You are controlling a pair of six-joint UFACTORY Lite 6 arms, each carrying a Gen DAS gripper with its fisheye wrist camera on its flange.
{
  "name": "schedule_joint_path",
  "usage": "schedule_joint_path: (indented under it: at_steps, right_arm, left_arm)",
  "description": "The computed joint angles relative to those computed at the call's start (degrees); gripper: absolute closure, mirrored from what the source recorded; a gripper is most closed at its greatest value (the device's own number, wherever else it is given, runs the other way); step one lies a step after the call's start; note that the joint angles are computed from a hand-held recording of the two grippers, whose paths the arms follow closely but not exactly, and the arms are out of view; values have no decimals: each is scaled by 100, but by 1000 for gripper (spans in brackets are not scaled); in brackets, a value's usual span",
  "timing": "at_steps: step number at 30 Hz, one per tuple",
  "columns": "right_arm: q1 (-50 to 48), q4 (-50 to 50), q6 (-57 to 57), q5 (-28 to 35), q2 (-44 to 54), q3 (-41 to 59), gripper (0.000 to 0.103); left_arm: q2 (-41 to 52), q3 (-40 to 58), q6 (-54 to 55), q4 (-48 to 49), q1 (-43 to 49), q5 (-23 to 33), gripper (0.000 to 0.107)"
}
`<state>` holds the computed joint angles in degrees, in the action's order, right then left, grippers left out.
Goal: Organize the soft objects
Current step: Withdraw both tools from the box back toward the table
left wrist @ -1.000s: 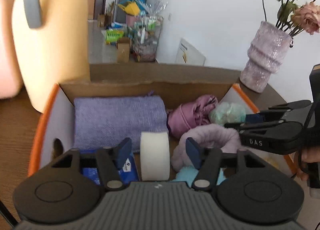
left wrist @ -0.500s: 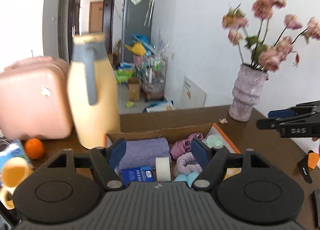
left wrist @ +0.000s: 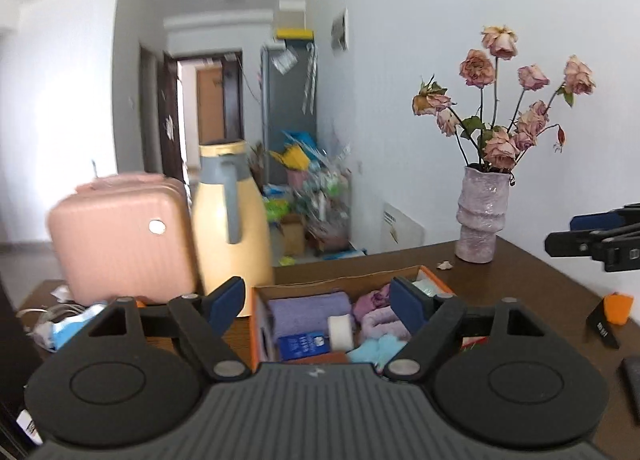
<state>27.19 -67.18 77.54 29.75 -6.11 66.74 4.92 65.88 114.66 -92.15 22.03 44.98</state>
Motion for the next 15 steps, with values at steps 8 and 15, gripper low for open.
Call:
schedule_joint_path:
  at_steps: [8, 15]
  right_arm:
    - [3471, -2375, 4345, 2516, -1592, -3302, 21]
    - [6497, -1535, 7560, 4205, 211, -3898, 21]
  left_arm:
    - [-1124, -3242, 2624, 140, 2571, 2319, 17]
    - [-77, -3424, 3190, 1633, 4326, 2580, 17]
